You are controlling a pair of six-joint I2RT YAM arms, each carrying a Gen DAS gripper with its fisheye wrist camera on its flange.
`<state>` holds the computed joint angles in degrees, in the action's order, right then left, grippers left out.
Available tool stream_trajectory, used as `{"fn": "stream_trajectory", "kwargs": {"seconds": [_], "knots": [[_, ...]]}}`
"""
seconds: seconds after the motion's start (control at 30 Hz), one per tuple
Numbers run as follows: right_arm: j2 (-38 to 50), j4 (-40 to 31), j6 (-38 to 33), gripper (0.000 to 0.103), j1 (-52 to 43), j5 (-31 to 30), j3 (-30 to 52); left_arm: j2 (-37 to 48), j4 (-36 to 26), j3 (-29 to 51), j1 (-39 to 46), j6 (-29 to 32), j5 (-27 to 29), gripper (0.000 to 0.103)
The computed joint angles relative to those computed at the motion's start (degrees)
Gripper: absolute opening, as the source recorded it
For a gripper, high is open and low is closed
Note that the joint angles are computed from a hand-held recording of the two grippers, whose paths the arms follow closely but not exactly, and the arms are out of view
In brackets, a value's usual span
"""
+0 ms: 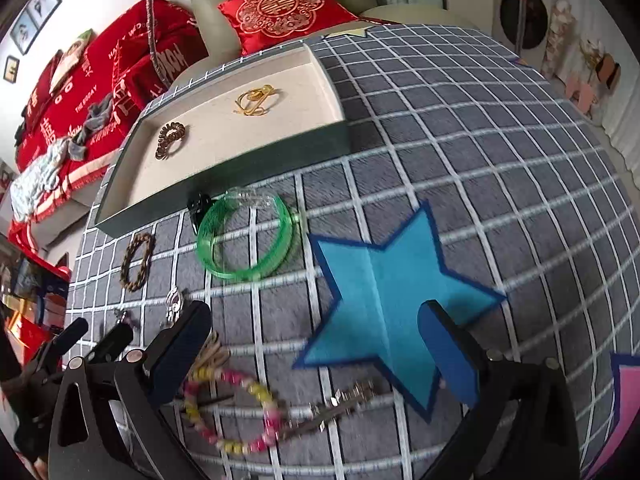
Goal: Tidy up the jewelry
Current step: 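Grasp the silver charm with the left tool while the right tool grasps the green bangle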
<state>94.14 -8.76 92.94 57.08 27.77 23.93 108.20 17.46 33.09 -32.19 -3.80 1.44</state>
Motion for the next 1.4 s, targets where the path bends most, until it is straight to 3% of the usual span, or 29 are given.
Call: {"fn": "stream_trajectory", "kwargs": {"seconds": [0.17,0.33,0.47,0.53,0.6,0.67,0.77,0.83,0.93,1.13,1.4], "knots": [[3.28,4.63,-7.90,0.098,-6.42,-1.33,0.95,1.90,-0.80,1.55,-0.52,-0.28,-0.55,0.100],[6.90,8.02,-12.30,0.084,-10.90,-2.91,2.21,2.50,0.14,1.40,-1.28,0.04,-1.47,0.095],[9.52,5.30,-15.65,0.074,-11.34,-1.79,5.74,2.61,0.94,1.04,-1.72,-0.06,-1.71,0.093],[10.92,3.41,-16.63,0.071,-10.98,-1.25,7.69,2.02,1.94,0.21,-2.13,0.16,-1.94,0.083],[12.19,1.19,-16.98,0.068,-10.35,-0.56,9.42,1.63,1.92,-0.06,-2.52,0.49,-1.92,0.080],[13.37,-1.45,-16.86,0.061,-9.51,0.27,11.22,1.11,2.40,-0.61,-2.79,1.07,-1.74,0.071],[13.21,-2.66,-17.15,0.040,-9.12,0.77,11.77,0.26,2.76,-1.18,-3.04,1.58,-1.25,0.046],[12.60,-2.79,-17.03,0.024,-8.95,0.65,11.49,0.01,2.62,-1.24,-2.29,2.02,0.63,0.045],[12.61,-3.29,-16.35,0.009,-8.64,0.91,11.66,-0.70,2.60,-1.83,-0.79,2.25,3.85,0.045],[9.00,-0.50,-13.23,0.008,-6.80,0.76,7.35,-3.59,2.54,-3.62,1.19,3.90,7.18,0.045],[-0.90,-2.98,-8.94,0.008,-4.02,2.53,2.27,-9.88,-1.26,-3.82,4.47,6.34,12.04,0.045]]}}
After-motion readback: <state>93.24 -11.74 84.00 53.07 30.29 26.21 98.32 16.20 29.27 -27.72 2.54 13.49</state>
